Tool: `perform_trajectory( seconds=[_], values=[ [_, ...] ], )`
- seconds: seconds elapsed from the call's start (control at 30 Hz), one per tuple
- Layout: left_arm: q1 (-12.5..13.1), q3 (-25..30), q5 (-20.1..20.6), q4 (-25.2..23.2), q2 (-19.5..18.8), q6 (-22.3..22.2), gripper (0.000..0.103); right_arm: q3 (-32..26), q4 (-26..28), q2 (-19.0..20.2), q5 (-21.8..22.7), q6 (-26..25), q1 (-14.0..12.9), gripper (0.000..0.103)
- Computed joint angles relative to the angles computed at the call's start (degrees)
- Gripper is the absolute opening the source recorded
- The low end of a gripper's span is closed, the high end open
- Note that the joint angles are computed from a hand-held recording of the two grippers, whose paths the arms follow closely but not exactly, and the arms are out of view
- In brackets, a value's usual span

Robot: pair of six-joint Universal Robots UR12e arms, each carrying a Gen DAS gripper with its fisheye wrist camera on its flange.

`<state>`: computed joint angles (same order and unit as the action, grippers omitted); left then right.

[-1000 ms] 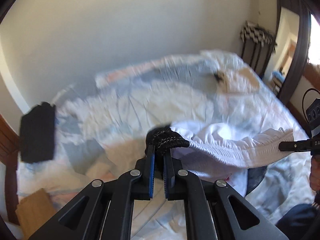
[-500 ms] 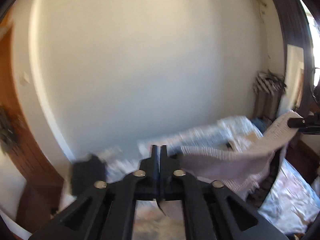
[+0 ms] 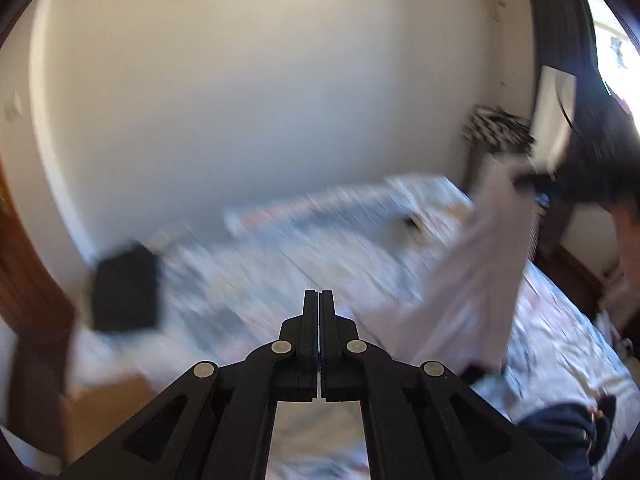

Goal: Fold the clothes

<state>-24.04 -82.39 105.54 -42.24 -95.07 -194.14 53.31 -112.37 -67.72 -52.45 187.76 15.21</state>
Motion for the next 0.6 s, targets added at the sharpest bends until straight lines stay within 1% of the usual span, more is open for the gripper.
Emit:
perform_trajectory(
  seconds=[0.07, 0.1, 0.13, 0.17, 0.2, 0.27, 0.3, 0.33, 0.37, 0.4, 0.43, 0.47, 0.5, 0.53, 0.57, 0.6],
  values=[
    [-0.50, -4.65, -3.92, 4.02, -0.18, -4.16, 0.000, 2.55, 0.20, -0.82, 0.65, 0.17, -0.70, 0.017],
    [-1.28, -6.63, -4.69, 6.13, -0.71, -6.48, 0.000, 3.39, -0.42, -1.14, 0.81, 0.23, -0.82, 0.016],
    [-2.15, -7.78, -4.25, 7.85, -1.36, -8.20, 0.000, 4.21, -1.22, -1.35, 1.04, -0.04, -0.83, 0.014],
    [-2.91, -8.90, -4.39, 9.55, -2.10, -10.02, 0.000, 4.48, -1.64, -1.23, 1.34, -0.17, -0.85, 0.006],
    [-3.49, -9.89, -5.35, 11.14, -2.77, -11.69, 0.000, 4.77, -2.09, -0.98, 1.99, -0.09, -0.85, 0.003],
    [-4.47, -11.05, -6.95, 13.59, -3.84, -13.96, 0.000, 2.81, 2.07, 0.22, 0.84, -1.49, -0.27, 0.003],
    [-4.83, -10.86, -7.78, 13.04, -4.64, -14.59, 0.001, 1.43, 5.37, 1.01, -1.48, -2.55, 0.24, 0.003],
    [-5.13, -10.26, -8.43, 11.32, -5.55, -14.80, 0.001, 1.08, 7.19, 1.42, -2.85, -3.58, 0.52, 0.004],
    [-5.16, -9.95, -9.06, 10.17, -6.17, -15.18, 0.002, 1.12, 8.38, 1.68, -3.72, -4.59, 0.70, 0.004],
    [-4.96, -10.22, -9.98, 10.00, -6.42, -15.94, 0.005, 2.04, 8.93, 1.64, -4.33, -5.89, 0.70, 0.005],
    [-4.76, -10.49, -10.90, 9.85, -6.69, -16.68, 0.008, 3.35, 9.38, 1.44, -5.44, -7.26, 0.68, 0.010],
    [-4.49, -11.08, -11.87, 10.03, -6.75, -17.25, 0.020, 4.58, 10.16, 1.22, -6.36, -8.33, 0.62, 0.017],
    [-4.16, -12.06, -12.38, 10.51, -6.46, -17.50, 0.043, 5.72, 11.03, 1.03, -7.15, -9.28, 0.54, 0.022],
    [-3.99, -12.83, -11.90, 10.66, -6.11, -17.89, 0.057, 7.08, 11.88, 0.82, -7.59, -10.92, 0.46, 0.036],
    [-3.77, -13.78, -11.21, 11.26, -5.63, -19.07, 0.080, 8.45, 12.73, 0.63, -7.94, -12.79, 0.39, 0.047],
    [-3.28, -14.65, -10.61, 11.98, -4.98, -20.82, 0.082, 9.76, 13.56, 0.50, -8.36, -14.62, 0.33, 0.051]
  ],
)
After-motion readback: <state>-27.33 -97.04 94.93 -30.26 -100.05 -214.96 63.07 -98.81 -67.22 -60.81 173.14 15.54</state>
